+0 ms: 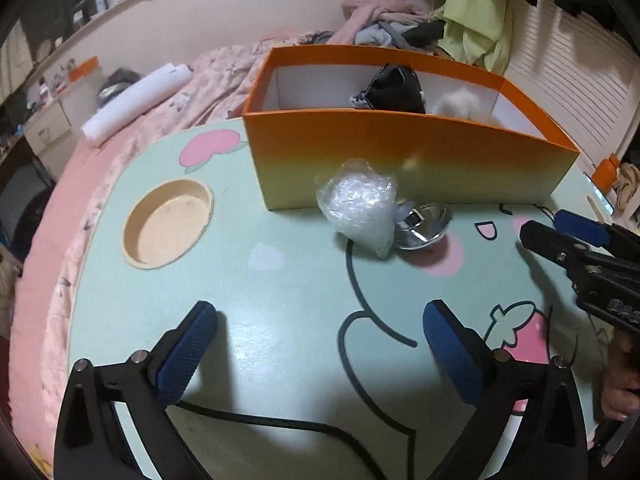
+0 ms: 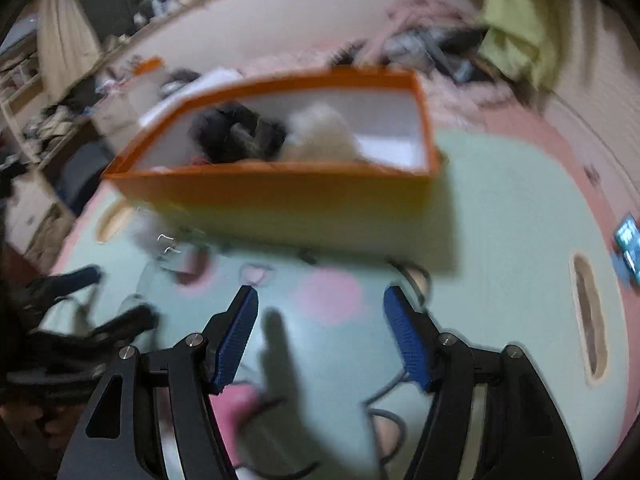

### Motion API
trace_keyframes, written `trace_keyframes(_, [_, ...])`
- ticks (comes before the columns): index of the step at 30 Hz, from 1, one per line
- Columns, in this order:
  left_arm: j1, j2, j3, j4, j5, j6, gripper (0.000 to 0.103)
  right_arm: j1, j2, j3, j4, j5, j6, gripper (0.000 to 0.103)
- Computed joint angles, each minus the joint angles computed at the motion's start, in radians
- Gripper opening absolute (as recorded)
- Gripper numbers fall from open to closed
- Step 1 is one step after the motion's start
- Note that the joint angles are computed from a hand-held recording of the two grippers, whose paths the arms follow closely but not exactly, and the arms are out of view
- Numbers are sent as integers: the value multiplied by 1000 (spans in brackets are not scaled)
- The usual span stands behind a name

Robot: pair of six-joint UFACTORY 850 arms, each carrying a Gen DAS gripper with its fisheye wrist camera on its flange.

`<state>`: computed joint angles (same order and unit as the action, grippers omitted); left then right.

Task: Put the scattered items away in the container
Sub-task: 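Withdraw both tools toward the clear plastic bag and silver ring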

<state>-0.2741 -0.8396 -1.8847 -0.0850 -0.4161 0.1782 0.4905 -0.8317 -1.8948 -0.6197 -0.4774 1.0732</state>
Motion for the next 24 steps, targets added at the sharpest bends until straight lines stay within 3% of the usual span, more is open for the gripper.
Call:
trace_keyframes(2, [-1, -1, 1, 9, 4, -10, 103, 7, -34, -31, -84, -65, 63, 79])
trace_keyframes(4, [-1, 1, 6, 13, 11, -19, 103, 8, -71, -89, -24, -114, -11, 86])
trace_keyframes(8, [-3, 4, 16, 18, 21, -26, 103, 8, -107, -122, -8, -122, -25, 103])
trace_keyframes(21, [-4, 15, 29, 7, 25, -11, 103, 5, -136, -154, -33, -133, 14, 103])
trace_keyframes(24, [-2, 29, 57, -11, 69, 11, 103, 0, -131, -151, -25, -132, 5, 103])
